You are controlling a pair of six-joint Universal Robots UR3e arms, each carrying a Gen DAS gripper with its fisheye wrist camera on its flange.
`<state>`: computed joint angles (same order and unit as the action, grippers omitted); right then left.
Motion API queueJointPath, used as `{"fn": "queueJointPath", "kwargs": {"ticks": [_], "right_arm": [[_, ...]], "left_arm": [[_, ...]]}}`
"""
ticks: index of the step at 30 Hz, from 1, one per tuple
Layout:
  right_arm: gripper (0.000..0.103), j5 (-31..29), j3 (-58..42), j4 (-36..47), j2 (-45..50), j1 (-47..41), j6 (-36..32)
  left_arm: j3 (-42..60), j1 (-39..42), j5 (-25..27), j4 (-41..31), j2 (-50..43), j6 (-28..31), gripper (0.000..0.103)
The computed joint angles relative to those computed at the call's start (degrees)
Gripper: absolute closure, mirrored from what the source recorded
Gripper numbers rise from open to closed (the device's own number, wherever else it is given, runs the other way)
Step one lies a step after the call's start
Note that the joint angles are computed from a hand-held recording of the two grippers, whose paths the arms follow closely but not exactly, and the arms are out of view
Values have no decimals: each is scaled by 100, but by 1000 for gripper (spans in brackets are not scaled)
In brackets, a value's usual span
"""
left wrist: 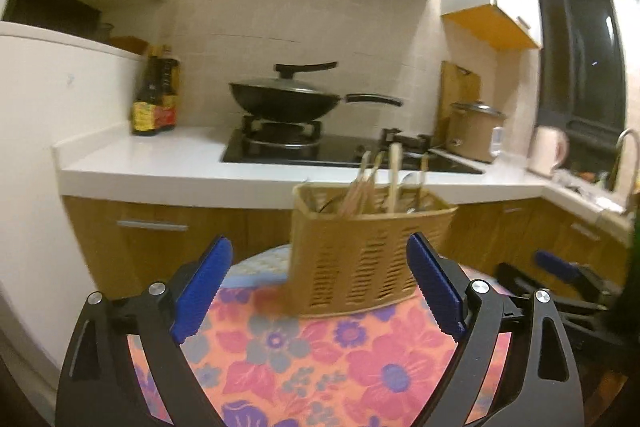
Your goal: Organize utensils
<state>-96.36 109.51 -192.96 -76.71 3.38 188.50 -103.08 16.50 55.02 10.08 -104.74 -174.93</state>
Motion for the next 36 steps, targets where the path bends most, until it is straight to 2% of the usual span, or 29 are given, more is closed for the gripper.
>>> {"fn": "queueJointPath", "kwargs": {"ticks": [1,4,6,9,11,14,16,24,36], "right_arm": [[15,-204,46,-265,147,94,-48],[15,-712,149,-958,593,318,-226],[15,-686,189,-1116,702,309,-302],[15,-632,158,-1075,766,283,-300],[14,-475,145,-953,728,207,-216],[13,-425,118,-784,716,176,-195],[12,-370,95,-676,696,124,-130],[8,-221,109,-468,641,-7,30],[8,60,117,-237,576,-218,227]], "left_arm": [[-116,-68,224,357,-126,-77,17],[-146,-240,651,821,-457,-120,17],[-162,-344,889,1129,-653,-36,17],[-140,-483,1213,1218,-783,131,17],[-50,-551,1351,1188,-856,158,12],[37,-476,1159,772,-835,163,12],[138,-496,1296,644,-881,119,12],[136,-543,1472,719,-912,227,8],[146,-504,1444,580,-868,211,8]]}}
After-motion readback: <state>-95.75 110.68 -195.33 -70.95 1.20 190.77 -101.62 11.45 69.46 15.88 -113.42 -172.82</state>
